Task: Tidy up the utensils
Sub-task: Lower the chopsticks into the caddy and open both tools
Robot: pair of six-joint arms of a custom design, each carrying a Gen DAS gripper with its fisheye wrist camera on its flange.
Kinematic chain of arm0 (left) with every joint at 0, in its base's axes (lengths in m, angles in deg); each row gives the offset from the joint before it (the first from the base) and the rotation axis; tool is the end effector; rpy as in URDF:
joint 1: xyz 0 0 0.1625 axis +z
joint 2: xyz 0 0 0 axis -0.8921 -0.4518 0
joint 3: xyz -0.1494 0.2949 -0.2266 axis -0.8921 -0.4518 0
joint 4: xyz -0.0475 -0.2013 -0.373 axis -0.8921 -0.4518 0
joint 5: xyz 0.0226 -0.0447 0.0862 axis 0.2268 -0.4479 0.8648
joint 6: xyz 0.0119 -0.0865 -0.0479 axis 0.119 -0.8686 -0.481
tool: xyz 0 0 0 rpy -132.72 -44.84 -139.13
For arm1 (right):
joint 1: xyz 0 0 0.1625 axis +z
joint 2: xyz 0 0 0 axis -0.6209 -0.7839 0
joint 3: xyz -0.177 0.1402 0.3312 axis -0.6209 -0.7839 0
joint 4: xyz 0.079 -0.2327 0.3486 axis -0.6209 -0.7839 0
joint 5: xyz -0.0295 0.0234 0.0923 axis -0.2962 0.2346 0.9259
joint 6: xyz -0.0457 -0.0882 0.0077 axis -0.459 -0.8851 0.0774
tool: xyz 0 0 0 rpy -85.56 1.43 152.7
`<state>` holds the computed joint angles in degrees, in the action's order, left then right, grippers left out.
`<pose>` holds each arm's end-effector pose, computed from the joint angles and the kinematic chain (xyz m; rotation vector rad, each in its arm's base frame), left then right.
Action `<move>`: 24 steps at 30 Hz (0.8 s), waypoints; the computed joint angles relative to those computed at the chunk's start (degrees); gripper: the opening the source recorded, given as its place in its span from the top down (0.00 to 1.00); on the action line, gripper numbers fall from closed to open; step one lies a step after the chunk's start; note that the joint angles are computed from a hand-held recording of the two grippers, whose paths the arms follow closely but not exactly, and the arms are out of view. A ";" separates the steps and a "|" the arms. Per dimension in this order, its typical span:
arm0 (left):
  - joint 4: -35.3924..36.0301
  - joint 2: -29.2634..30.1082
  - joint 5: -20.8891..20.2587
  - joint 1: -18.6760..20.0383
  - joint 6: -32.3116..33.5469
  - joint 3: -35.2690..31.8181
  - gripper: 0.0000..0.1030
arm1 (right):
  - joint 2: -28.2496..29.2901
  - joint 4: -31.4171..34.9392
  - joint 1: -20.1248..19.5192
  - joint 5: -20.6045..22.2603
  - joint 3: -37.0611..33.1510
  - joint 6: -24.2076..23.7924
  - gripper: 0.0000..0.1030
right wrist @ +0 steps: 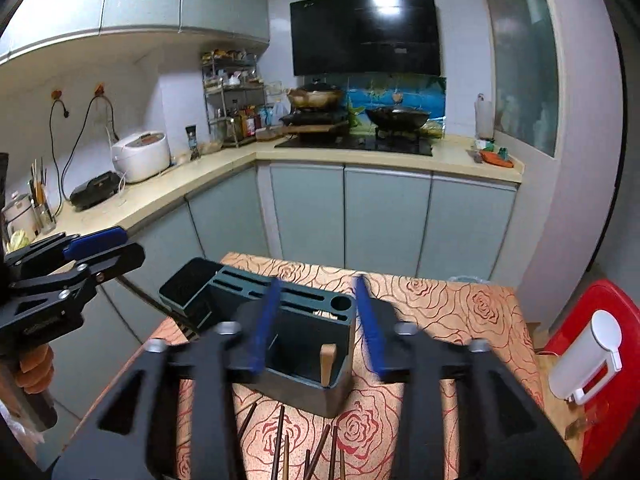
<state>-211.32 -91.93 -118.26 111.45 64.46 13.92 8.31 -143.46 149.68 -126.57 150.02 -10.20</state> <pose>-0.2903 -0.6327 0.2985 0.7940 2.1592 -1.1967 0.3484 -0.6414 0.2348 0.8168 -2.2830 1.1534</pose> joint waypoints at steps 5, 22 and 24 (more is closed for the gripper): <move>-2.69 -1.67 0.37 -0.98 0.76 2.39 0.37 | -1.51 -1.78 0.36 0.54 1.80 -0.73 0.56; -15.03 -4.45 11.56 -4.41 -0.69 19.16 0.24 | -9.58 -13.95 -0.70 1.48 19.41 -1.88 0.42; -13.86 -5.38 11.85 -4.16 -3.11 21.20 0.24 | -10.18 -15.75 -1.16 1.21 22.21 -2.05 0.42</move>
<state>-225.18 -97.31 -106.41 107.29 61.35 35.12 -1.87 -159.20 148.52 -125.37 172.23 -12.26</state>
